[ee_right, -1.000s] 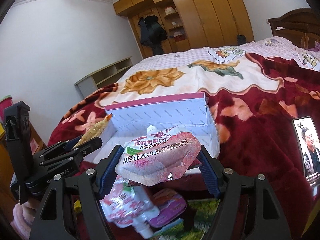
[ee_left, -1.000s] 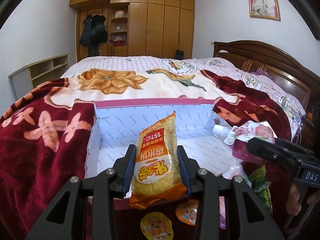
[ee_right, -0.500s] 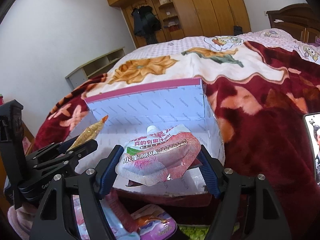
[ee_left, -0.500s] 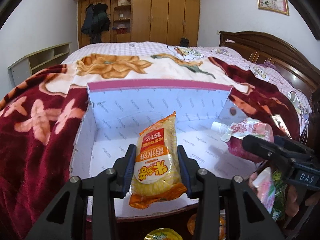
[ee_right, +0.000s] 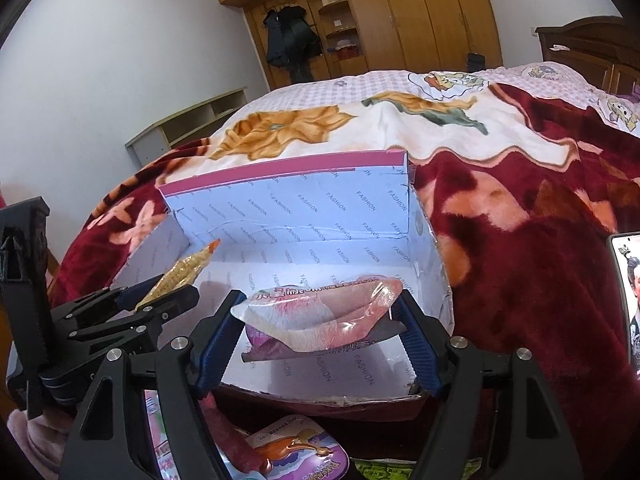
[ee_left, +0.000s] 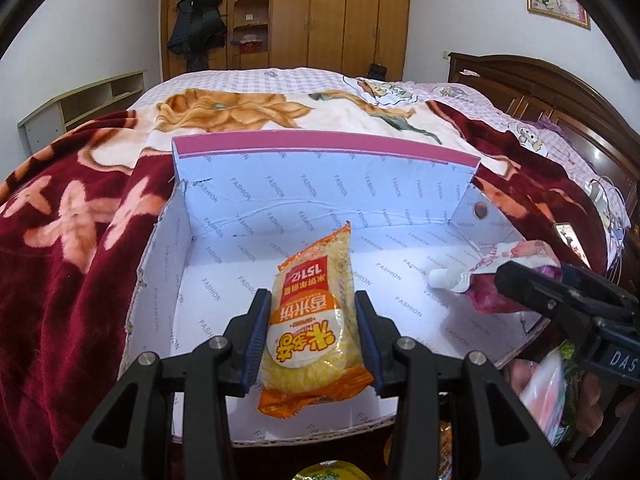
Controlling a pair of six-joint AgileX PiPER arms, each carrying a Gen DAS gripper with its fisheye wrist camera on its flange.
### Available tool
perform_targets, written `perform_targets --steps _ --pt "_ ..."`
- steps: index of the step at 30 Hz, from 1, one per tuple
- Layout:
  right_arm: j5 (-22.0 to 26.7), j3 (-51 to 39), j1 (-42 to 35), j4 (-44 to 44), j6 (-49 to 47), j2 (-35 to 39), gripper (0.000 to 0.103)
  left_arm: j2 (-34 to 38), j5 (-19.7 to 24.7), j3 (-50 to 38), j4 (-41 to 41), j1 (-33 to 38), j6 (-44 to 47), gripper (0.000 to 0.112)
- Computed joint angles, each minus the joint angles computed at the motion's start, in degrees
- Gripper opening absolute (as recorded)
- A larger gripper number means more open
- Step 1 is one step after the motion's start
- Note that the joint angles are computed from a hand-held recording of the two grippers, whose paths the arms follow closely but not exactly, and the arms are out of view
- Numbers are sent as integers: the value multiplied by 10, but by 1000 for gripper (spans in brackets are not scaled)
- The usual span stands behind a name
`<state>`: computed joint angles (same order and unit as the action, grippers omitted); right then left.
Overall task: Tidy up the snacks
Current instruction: 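Release the corn puff bag in the box while the right gripper drops a pouch in, then move the left gripper back and close it on the yellow candy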
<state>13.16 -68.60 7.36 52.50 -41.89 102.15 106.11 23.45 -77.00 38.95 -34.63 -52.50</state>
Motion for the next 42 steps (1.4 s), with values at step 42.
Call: perform_targets --steps 42 --pt "-33 146 35 68 -59 -194 90 -202 60 156 177 -95 -203 55"
